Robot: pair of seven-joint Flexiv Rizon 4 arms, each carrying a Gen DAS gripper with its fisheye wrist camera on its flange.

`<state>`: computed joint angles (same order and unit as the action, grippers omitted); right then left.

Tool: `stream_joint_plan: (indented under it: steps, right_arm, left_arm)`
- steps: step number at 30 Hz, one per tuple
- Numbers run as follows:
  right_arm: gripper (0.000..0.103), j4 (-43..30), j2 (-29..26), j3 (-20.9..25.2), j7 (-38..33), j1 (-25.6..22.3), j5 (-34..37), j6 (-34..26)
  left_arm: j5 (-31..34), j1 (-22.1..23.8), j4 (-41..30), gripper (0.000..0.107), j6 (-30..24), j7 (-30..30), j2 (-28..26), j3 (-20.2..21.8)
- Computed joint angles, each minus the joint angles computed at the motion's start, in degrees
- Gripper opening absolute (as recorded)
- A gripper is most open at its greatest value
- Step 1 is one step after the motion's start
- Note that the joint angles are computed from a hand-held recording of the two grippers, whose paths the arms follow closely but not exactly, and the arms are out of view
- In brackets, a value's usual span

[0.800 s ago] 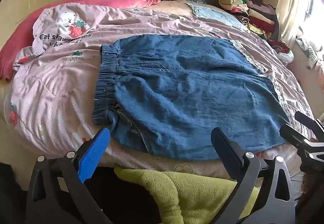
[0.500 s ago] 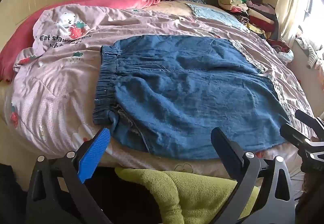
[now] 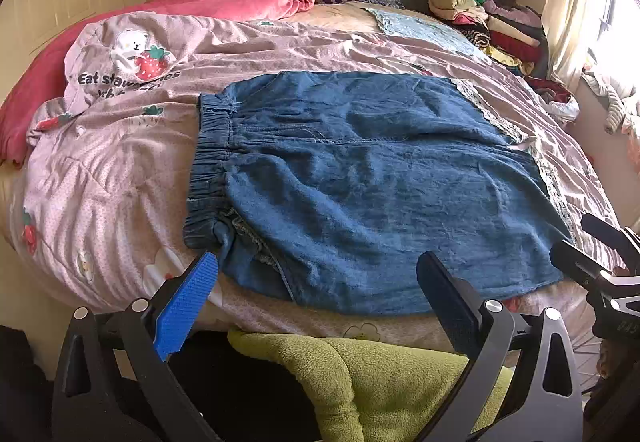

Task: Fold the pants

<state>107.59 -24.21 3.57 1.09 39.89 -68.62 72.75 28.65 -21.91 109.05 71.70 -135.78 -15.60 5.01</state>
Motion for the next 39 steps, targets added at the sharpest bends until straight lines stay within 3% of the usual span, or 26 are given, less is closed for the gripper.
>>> stream_joint_plan:
  steps: [13, 16, 39]
  right_arm:
    - [0.095, 0.1, -0.1, -0.1, 0.0, 0.1, 0.0, -0.1]
    - [0.095, 0.0, -0.2, 0.1, -0.4, 0.0, 0.5, -0.3]
    - [0.095, -0.1, 0.0, 0.3, 0.3, 0.1, -0.1, -0.8]
  left_arm:
    - [-1.1, 1.0, -0.2, 0.099, -0.4, 2.3, 0.6, -0.6]
    - [0.6, -0.2, -0.4, 0.099, -0.5, -0.1, 0.1, -0.1]
    - [0.9, 0.3, -0.4, 0.099, -1.0, -0.1, 0.6, -0.5]
